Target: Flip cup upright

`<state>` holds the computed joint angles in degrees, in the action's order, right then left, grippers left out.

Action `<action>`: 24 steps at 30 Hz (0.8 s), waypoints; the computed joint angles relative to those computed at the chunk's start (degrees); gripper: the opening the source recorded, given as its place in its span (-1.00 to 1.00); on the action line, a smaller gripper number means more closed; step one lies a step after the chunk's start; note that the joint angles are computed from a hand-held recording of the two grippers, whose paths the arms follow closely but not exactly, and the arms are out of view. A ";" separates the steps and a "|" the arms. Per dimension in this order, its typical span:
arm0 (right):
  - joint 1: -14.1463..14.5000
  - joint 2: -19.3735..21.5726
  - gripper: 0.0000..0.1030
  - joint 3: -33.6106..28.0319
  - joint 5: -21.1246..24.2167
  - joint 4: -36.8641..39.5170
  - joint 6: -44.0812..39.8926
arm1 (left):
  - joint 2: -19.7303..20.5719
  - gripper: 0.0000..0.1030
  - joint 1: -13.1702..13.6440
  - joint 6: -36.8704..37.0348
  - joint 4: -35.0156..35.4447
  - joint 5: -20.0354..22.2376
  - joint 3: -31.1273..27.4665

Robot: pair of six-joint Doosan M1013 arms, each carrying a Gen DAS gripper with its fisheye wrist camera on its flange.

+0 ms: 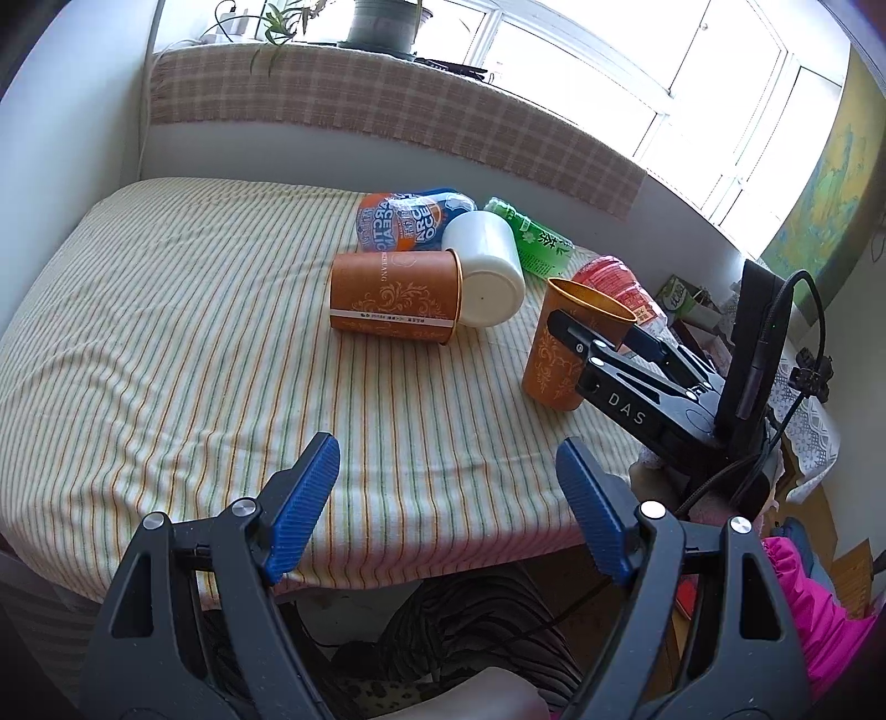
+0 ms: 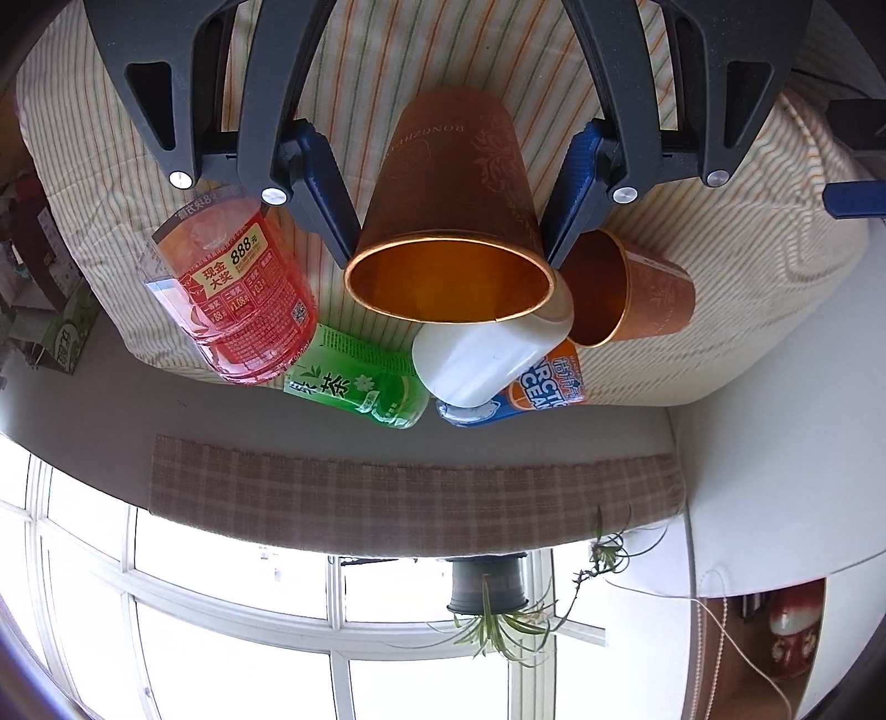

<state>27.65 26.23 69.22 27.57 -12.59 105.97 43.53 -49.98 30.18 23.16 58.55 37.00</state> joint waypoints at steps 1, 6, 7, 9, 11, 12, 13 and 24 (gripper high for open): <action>-0.04 -0.13 0.27 0.18 0.07 0.40 -0.30 | -0.02 0.61 -0.01 0.03 -0.06 -0.15 0.04; -0.30 -0.97 0.30 1.33 -0.10 4.63 -4.23 | 0.15 0.61 -0.17 0.38 0.21 -0.25 -0.19; -0.28 -1.08 0.30 1.51 -0.12 4.89 -4.68 | 0.21 0.61 -0.18 0.53 0.28 -0.26 -0.30; -0.21 -1.26 0.30 1.74 0.16 5.05 -5.19 | 0.36 0.61 -0.27 0.89 0.74 -0.14 -0.61; -0.44 -1.45 0.31 1.80 0.67 8.19 -7.55 | 0.46 0.61 -0.36 1.14 1.37 -0.14 -0.84; -0.52 -1.60 0.31 1.88 1.02 9.26 -8.18 | 0.52 0.61 -0.39 1.14 1.67 -0.11 -0.99; -0.52 -1.77 0.32 2.06 1.04 9.43 -8.19 | 0.57 0.61 -0.41 1.15 1.93 -0.14 -1.13; -0.91 -4.40 0.39 4.92 0.37 9.91 -6.21 | 1.57 0.61 -0.86 1.95 6.23 0.17 -3.35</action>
<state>26.74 21.83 74.13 27.94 -2.68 99.75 45.11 -50.84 32.13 29.39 58.71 33.65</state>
